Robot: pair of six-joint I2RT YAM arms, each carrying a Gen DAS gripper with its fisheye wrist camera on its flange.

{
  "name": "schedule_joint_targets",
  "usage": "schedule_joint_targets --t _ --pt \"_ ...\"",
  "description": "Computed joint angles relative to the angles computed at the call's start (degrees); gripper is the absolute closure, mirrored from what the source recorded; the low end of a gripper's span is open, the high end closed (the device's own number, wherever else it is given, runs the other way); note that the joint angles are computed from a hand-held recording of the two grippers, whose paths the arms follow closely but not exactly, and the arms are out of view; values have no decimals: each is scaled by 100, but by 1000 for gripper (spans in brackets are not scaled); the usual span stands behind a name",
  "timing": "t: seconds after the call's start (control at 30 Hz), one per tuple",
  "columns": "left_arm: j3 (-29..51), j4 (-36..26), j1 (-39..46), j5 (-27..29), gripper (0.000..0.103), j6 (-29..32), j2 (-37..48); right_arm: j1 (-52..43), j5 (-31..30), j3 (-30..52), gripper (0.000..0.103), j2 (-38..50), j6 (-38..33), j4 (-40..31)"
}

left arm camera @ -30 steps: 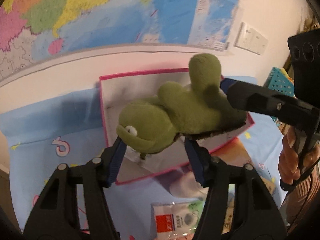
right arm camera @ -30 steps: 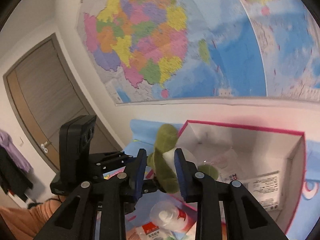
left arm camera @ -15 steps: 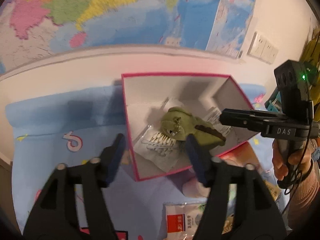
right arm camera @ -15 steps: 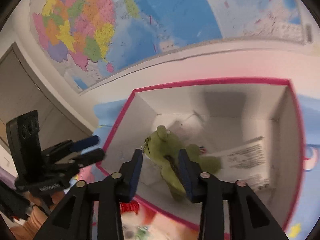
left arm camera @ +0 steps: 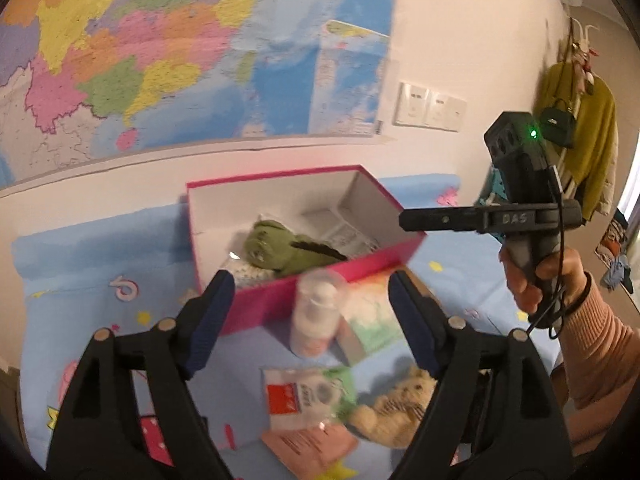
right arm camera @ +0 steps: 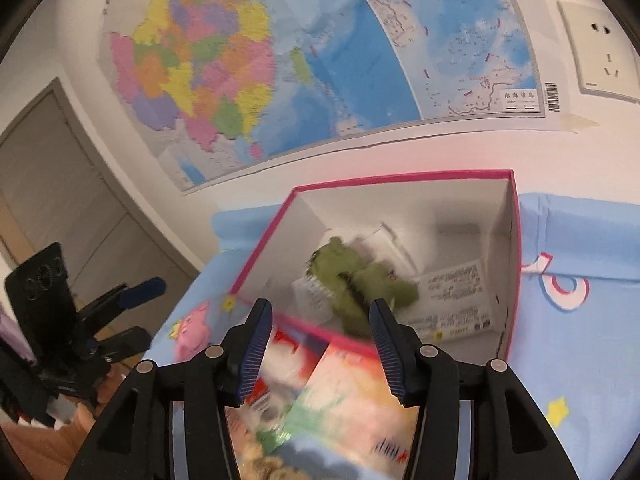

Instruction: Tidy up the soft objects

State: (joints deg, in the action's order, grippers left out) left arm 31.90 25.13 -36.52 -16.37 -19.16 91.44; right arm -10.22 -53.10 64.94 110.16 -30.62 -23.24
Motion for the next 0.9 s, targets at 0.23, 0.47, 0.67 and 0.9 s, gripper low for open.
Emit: schedule_joint_targets --t 0.23,0.47,0.67,0.9 --pt "-223 268 -497 66 22 -476 468 -695 -159 -592 49 -446 -1679 -1218" --pt "-220 529 -1007 170 22 -894 1030 -1411 187 -921 49 -355 -2465 -1652" --pt "-108 623 -1323 343 22 -1167 1488 -1434 442 -1226 49 -107 -2734 -1560" --pt "-63 634 -1507 529 22 -1606 1943 -581 1044 -1618 49 180 -1932 -349"
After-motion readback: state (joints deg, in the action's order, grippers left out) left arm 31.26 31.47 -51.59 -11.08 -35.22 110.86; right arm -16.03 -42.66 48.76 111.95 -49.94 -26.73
